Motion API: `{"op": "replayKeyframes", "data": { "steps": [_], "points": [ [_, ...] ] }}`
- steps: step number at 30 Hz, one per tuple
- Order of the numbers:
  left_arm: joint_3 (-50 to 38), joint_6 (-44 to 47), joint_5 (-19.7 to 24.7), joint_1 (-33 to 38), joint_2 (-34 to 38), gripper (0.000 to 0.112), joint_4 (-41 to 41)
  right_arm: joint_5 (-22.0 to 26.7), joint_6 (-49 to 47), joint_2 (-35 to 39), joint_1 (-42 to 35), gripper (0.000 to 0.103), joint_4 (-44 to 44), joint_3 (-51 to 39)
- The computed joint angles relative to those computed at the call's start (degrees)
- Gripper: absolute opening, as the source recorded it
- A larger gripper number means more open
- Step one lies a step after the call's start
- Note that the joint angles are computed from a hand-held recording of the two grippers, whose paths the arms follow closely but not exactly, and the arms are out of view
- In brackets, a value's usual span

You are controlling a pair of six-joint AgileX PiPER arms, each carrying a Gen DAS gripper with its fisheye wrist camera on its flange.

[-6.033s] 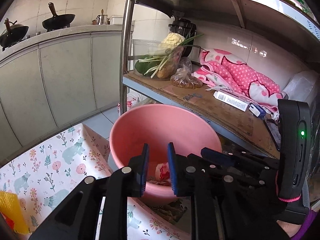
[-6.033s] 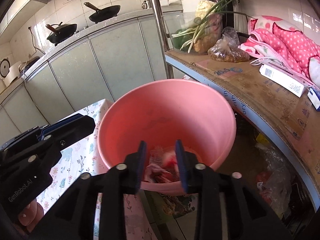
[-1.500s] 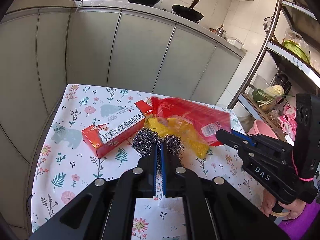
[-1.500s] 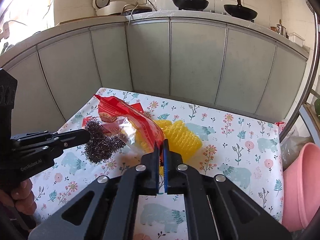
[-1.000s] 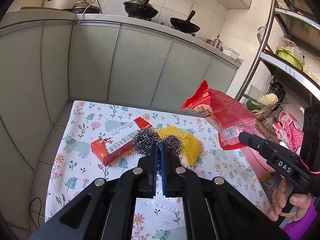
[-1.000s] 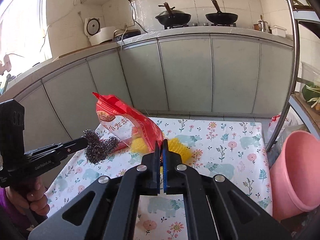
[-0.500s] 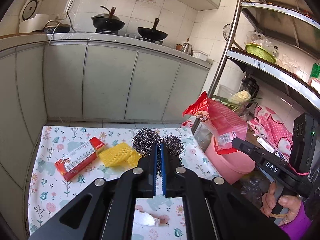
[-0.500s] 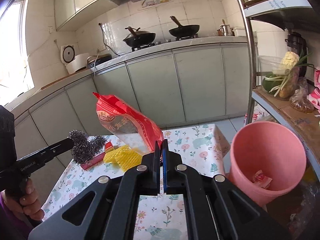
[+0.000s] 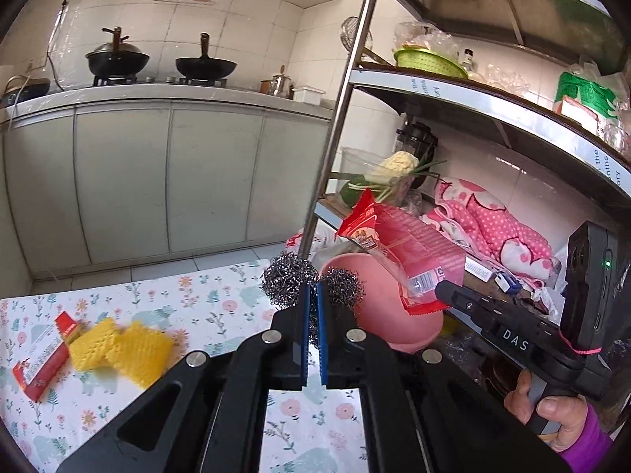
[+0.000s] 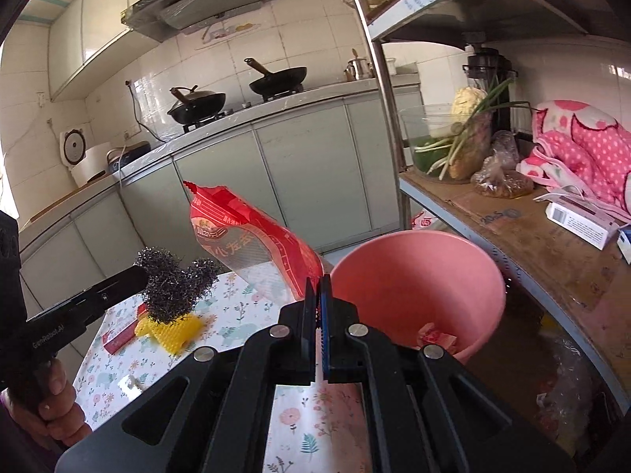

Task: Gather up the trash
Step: 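Carry both items over the pink bucket and open both tools to drop them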

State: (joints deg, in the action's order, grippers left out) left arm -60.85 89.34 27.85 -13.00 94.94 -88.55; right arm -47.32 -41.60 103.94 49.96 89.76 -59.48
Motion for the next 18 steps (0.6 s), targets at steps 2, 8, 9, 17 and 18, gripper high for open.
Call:
{"op": "replayKeyframes", "data": {
  "steps": [2, 8, 9, 17, 18],
  "points": [
    [-1.5, 0.7, -1.0, -2.7, 1.4, 0.003, -0.6, -0.1, 1.7, -0.7, -0.8, 0.002, -0.4, 1.9],
    [-7.1, -0.3, -4.6, -9.4, 6.7, 0.003, 0.8, 1.9, 6.0, -0.8, -4.3, 0.002, -0.9, 5.3],
    [-8.5, -1.2, -5.1, -10.4, 8.0, 0.003, 1.7, 2.0, 6.4, -0.6, -4.6, 0.002, -0.8, 5.6],
    [-17.7, -10.2, -7.0, -14.9, 17.3, 0.003, 9.8, 6.5, 8.3, 2.5, -9.8, 0.002, -1.3, 6.4],
    [-18.9, -12.2, -7.1, -15.3, 18.6, 0.003, 11.7, 7.3, 8.8, 3.1, -10.5, 0.002, -1.5, 6.3]
  ]
}}
